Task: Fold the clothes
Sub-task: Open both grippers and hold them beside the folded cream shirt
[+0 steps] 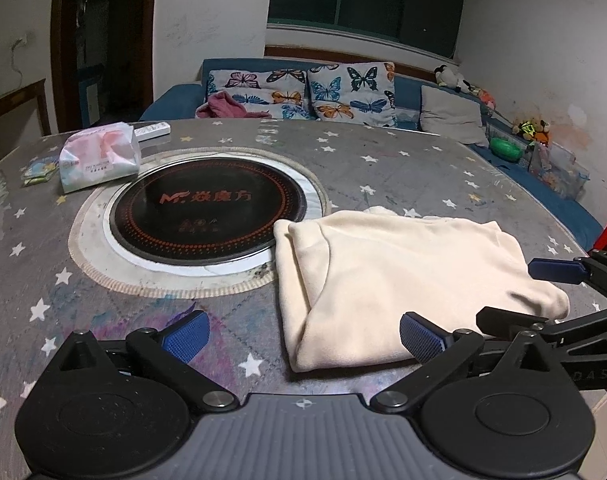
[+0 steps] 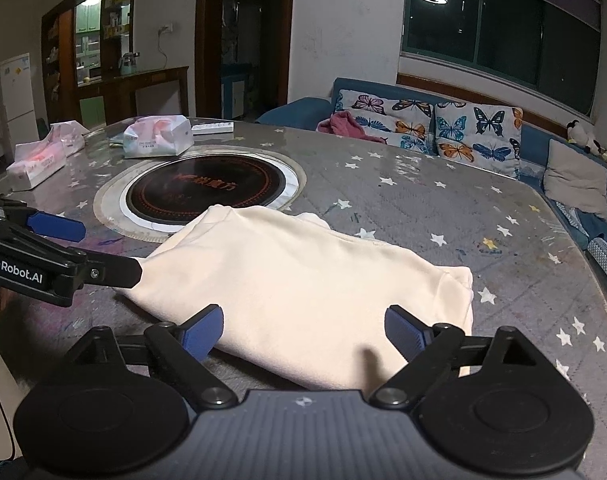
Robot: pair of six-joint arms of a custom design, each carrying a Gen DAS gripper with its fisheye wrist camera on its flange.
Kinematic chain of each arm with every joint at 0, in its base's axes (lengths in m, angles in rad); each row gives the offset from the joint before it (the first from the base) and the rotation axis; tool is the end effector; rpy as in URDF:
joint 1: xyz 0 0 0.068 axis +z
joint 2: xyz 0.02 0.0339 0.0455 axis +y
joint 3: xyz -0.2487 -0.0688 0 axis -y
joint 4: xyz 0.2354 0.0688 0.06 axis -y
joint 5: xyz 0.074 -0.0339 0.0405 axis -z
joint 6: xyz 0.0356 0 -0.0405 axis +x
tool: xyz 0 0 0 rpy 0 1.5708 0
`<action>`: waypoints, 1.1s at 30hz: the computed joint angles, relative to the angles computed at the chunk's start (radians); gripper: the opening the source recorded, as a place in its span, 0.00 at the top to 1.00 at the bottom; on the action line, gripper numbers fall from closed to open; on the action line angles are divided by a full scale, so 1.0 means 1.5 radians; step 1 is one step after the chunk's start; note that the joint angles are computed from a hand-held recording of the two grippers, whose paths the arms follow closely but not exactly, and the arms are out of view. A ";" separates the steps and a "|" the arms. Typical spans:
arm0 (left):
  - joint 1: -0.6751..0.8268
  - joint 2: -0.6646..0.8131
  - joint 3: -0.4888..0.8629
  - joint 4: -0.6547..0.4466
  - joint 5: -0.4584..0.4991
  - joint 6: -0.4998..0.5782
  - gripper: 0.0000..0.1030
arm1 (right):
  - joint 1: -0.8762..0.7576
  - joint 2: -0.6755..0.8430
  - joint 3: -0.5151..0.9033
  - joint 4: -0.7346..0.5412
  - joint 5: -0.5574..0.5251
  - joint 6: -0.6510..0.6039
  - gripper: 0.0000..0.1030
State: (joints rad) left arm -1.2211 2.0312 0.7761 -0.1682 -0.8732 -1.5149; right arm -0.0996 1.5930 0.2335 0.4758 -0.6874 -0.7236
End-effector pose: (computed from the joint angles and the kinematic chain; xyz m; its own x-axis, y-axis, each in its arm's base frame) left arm 0.1198 -0.2489 0.0353 -0.5830 -0.2735 -0.7651 -0.3068 0.9460 -0.1044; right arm 0.1992 0.0028 0.0661 -0.3622 -0.4781 -0.8001 -0.7519 0.6572 -0.0523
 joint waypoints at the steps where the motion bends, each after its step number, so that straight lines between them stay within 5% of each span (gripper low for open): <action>1: -0.001 0.000 0.001 -0.003 0.000 -0.003 0.00 | 0.000 -0.001 -0.002 0.002 -0.001 -0.001 0.12; 33: -0.022 0.023 0.052 -0.120 0.036 -0.075 0.00 | -0.012 -0.057 -0.055 -0.019 -0.034 -0.059 0.04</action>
